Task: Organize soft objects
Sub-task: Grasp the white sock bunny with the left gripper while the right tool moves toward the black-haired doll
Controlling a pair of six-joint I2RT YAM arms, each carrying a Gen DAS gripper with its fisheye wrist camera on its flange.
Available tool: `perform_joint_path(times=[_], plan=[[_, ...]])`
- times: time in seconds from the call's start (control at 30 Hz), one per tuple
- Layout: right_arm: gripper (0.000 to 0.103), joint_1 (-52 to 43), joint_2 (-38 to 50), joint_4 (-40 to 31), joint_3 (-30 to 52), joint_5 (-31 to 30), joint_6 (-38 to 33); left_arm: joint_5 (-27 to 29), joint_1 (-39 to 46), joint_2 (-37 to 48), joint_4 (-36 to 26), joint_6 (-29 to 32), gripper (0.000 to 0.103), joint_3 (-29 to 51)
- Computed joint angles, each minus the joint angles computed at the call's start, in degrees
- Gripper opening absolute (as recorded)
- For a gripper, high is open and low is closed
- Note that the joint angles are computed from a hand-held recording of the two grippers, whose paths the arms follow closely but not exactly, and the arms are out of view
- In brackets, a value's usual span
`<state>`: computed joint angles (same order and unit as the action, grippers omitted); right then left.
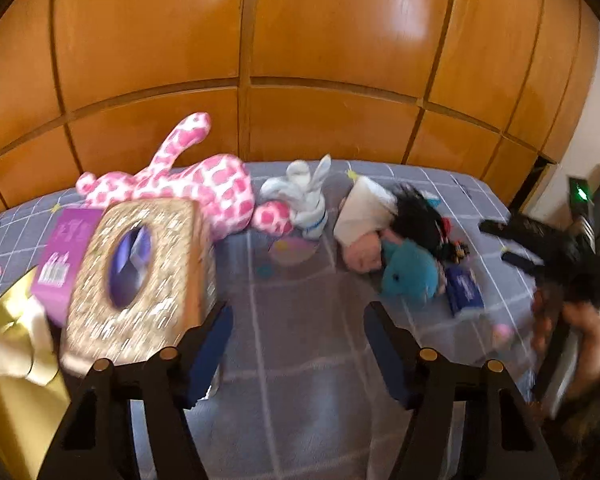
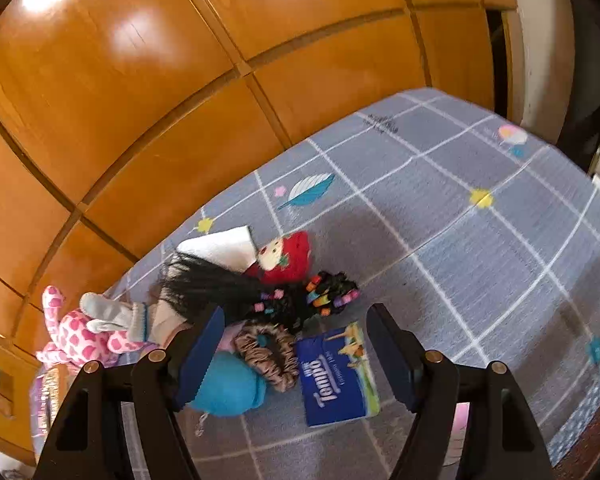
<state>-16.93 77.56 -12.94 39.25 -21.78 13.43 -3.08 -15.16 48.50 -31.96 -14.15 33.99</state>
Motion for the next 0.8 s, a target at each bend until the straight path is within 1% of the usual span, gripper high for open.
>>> perform_joint_path(times=[0.07,0.1,0.13,0.2,0.3,0.33,0.37,0.5,0.63,0.67,0.7,0.73,0.77,0.8], plan=[[0.075,0.29,-0.52,-0.13,-0.30,-0.68,-0.14,-2.57,-1.67,7.11,4.55,-1.27,0.069,2.40],[0.075,0.02,-0.79,-0.07,-0.45,-1.71,-0.44,-2.95,-1.93,9.49,6.05,-1.51,0.070,3.33],[0.075,0.45,-0.63,0.24,-0.36,-1.84,-0.11,-3.65,-2.26,12.31,7.67,-1.73,0.073,4.52],[0.075,0.41,-0.85,0.20,-0.40,-2.80,-0.16,-7.03,-3.42,18.93,10.79,-1.96,0.078,7.95],[0.075,0.00,-0.36,-0.34,0.04,-4.70,-0.32,-10.16,-3.74,26.06,14.78,-0.26,0.083,12.20],[0.075,-0.08,-0.11,-0.54,0.22,-5.17,-0.45,-11.05,-3.88,28.36,15.79,0.53,0.087,13.65],[0.075,-0.08,0.20,-0.76,0.39,-5.78,-0.61,-12.31,-4.07,31.09,17.47,1.55,0.089,15.23],[0.075,0.05,0.94,-1.32,0.83,-7.44,-1.27,-14.74,-4.10,39.82,20.63,4.23,0.089,20.58],[0.075,-0.18,0.93,-1.36,0.80,-8.68,-1.45,-17.30,-4.35,48.68,21.56,7.11,0.089,26.09],[0.075,-0.37,0.84,-1.24,0.79,-8.77,-1.21,-17.27,-4.29,50.56,21.81,7.81,0.085,27.18],[0.075,-0.71,0.77,-0.93,0.71,-8.86,-0.87,-16.53,-4.13,52.54,21.64,8.59,0.077,28.50],[0.075,-1.09,0.74,-0.62,0.56,-9.04,-0.61,-14.48,-3.72,54.22,20.75,9.03,0.044,29.85],[0.075,-1.56,0.74,-0.25,0.45,-9.25,-0.08,-12.33,-3.37,55.41,19.07,8.98,0.008,31.10],[0.075,-2.10,0.96,0.10,0.42,-9.45,0.57,-10.09,-3.01,56.20,17.17,8.61,0.008,32.02]])
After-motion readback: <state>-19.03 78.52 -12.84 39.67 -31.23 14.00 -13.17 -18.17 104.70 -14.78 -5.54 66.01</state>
